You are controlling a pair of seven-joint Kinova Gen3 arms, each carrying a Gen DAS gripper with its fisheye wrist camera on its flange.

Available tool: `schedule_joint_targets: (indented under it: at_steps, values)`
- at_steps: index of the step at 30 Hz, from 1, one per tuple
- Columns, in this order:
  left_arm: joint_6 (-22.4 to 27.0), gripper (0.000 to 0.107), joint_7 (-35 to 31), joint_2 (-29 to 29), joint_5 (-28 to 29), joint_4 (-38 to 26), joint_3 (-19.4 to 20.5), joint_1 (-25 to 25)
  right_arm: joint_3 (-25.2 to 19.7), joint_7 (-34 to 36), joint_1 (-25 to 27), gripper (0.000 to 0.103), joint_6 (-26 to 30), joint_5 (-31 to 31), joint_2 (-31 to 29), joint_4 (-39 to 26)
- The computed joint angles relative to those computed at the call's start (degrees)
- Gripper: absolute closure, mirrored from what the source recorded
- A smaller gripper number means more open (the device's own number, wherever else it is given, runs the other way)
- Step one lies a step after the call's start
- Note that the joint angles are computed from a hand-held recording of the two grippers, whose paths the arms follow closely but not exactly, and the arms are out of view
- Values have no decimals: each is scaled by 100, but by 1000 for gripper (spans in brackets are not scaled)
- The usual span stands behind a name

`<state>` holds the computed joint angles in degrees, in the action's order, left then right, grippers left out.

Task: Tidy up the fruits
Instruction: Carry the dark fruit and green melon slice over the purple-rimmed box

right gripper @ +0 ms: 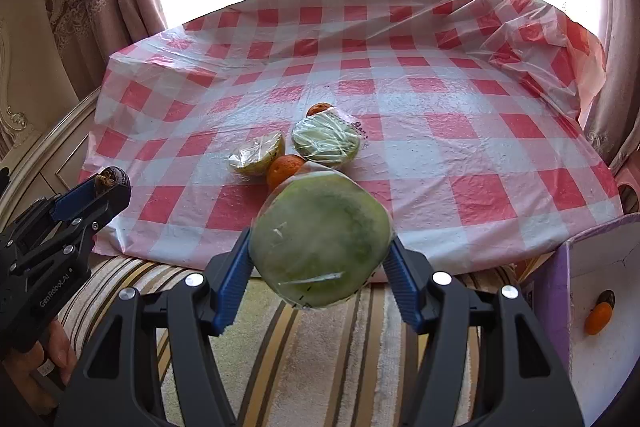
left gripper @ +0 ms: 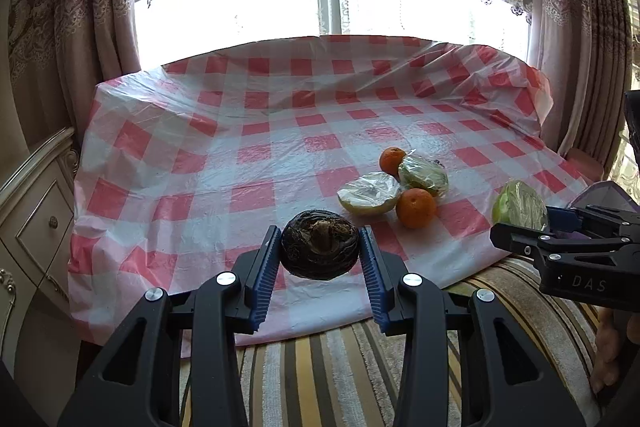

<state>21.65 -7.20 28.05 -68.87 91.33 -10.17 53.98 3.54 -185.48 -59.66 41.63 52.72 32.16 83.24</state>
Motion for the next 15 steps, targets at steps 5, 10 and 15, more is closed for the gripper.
schedule_joint_targets:
  at_steps: [5,10,15]
  values:
    - [-124,69,-587,85,346,-252,224,-101,8,-310,-54,40,88,131,-221,358]
    - [-183,69,-1335,207,874,-542,292,-83,-117,-707,2,40,212,299,-437,747]
    - [-217,69,-2105,333,1382,-840,410,-75,-320,-1098,113,40,399,430,-664,1149]
